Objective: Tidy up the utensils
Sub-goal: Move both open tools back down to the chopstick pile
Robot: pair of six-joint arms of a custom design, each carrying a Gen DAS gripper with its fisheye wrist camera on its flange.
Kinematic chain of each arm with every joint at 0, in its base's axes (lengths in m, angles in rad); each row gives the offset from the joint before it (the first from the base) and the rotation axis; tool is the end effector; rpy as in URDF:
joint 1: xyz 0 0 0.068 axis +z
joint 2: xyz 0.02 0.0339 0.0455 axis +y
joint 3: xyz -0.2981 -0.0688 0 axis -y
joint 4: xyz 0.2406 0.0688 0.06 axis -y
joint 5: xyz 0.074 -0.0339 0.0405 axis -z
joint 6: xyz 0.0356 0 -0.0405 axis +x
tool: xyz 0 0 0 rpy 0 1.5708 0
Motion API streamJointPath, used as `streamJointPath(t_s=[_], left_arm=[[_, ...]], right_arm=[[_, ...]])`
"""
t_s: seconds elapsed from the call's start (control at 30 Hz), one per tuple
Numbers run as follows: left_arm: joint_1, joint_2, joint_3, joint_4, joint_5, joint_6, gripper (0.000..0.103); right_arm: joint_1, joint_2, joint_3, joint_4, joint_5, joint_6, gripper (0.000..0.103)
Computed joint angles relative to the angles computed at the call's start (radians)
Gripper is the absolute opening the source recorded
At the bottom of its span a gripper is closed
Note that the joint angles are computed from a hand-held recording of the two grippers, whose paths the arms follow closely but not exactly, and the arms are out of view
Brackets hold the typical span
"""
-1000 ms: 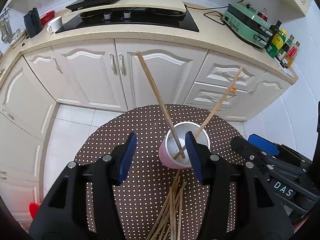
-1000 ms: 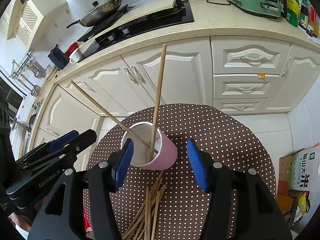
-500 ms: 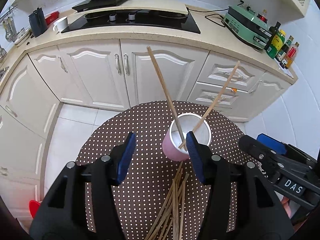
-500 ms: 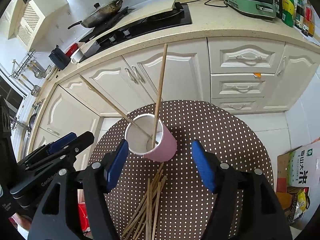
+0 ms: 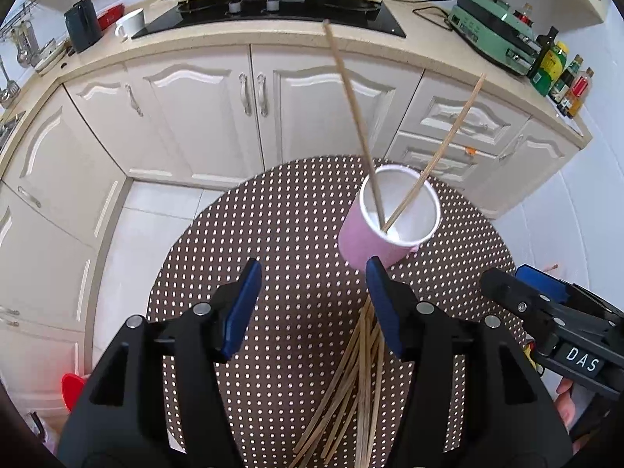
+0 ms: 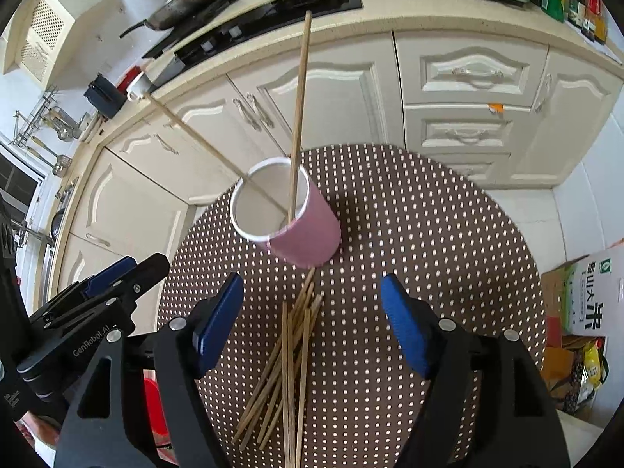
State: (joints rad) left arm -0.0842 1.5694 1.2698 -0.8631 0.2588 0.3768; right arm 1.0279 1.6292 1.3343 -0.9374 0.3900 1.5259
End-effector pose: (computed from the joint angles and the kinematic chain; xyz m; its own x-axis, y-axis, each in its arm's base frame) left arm 0.3083 -0.0352 0.2984 -0.7833 0.4231 -0.4555 0.5062 0.8594 -0.0724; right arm 0.1772 0.2675 0.2977 -0.7478 0.5491 -0.3732 0.4542 0.8331 0.3156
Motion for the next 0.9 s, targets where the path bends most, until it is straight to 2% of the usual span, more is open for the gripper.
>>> streamJointPath(t_s=[0.7,0.9], left_arm=[[0.079,0.041,-0.189,0.047,-0.097,0.063,0.058],[0.107,0.051,-0.248,0.074,-0.124,0.098,0.059]], right_arm=[[0.054,0.149,-0.094,0.170,-0.203,0.085,0.070],[0.078,0.185,-0.140,0.275,-0.242,0.107,0.070]])
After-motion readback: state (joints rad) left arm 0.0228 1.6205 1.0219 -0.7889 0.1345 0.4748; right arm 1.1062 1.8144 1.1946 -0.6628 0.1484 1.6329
